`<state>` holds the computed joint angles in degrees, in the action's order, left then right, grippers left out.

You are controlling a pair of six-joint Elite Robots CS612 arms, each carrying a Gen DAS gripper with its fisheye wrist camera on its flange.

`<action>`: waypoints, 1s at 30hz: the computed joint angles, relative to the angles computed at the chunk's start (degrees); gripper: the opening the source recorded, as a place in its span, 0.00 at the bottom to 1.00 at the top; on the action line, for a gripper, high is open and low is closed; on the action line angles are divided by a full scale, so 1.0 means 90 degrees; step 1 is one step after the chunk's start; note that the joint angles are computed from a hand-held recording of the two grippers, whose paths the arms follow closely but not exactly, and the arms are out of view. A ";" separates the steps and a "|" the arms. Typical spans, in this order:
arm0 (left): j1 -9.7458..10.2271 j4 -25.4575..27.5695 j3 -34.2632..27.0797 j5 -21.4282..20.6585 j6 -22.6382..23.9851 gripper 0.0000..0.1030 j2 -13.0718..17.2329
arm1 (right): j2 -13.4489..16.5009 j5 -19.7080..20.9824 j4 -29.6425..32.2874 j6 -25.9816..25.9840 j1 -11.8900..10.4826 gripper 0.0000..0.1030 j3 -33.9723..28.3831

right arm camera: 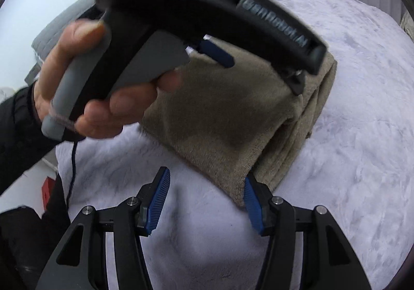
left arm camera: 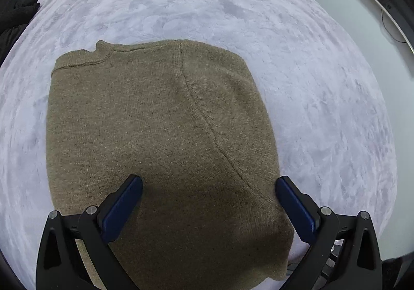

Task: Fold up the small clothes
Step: 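Press the folded sweater bundle flat with both grippers, then move the right gripper to the folded edge of the brown sweater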

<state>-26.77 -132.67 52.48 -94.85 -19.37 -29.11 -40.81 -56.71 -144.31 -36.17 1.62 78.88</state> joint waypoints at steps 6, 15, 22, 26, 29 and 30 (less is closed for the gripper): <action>-0.0125 -0.0043 0.0087 0.0438 0.0303 1.00 -0.0060 | -0.0027 0.0159 -0.0395 0.0427 -0.0086 0.57 0.0160; 0.0195 -0.1607 0.1566 0.0669 -0.0222 1.00 -0.0974 | -0.0218 0.0271 -0.2018 0.0861 -0.0063 0.58 0.0470; 0.0358 -0.1363 0.2087 0.0343 -0.0628 1.00 -0.0950 | 0.0369 -0.0284 -0.1364 0.1103 0.0138 0.58 -0.0461; 0.0455 -0.1642 0.2225 -0.0224 -0.0748 1.00 -0.0880 | 0.0540 -0.0048 -0.0963 0.1463 0.0016 0.57 -0.0633; 0.0402 -0.2060 0.2458 0.0115 -0.0753 1.00 -0.1051 | 0.0382 0.0029 -0.1113 0.1666 -0.0042 0.58 -0.0427; 0.0388 -0.2317 0.2549 0.0229 -0.0750 1.00 -0.1110 | 0.0287 0.0052 -0.1280 0.1711 -0.0069 0.63 -0.0254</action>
<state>-23.28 -153.52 75.42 -92.79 -26.12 -39.10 -38.23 -56.24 -155.83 -20.77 1.00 76.59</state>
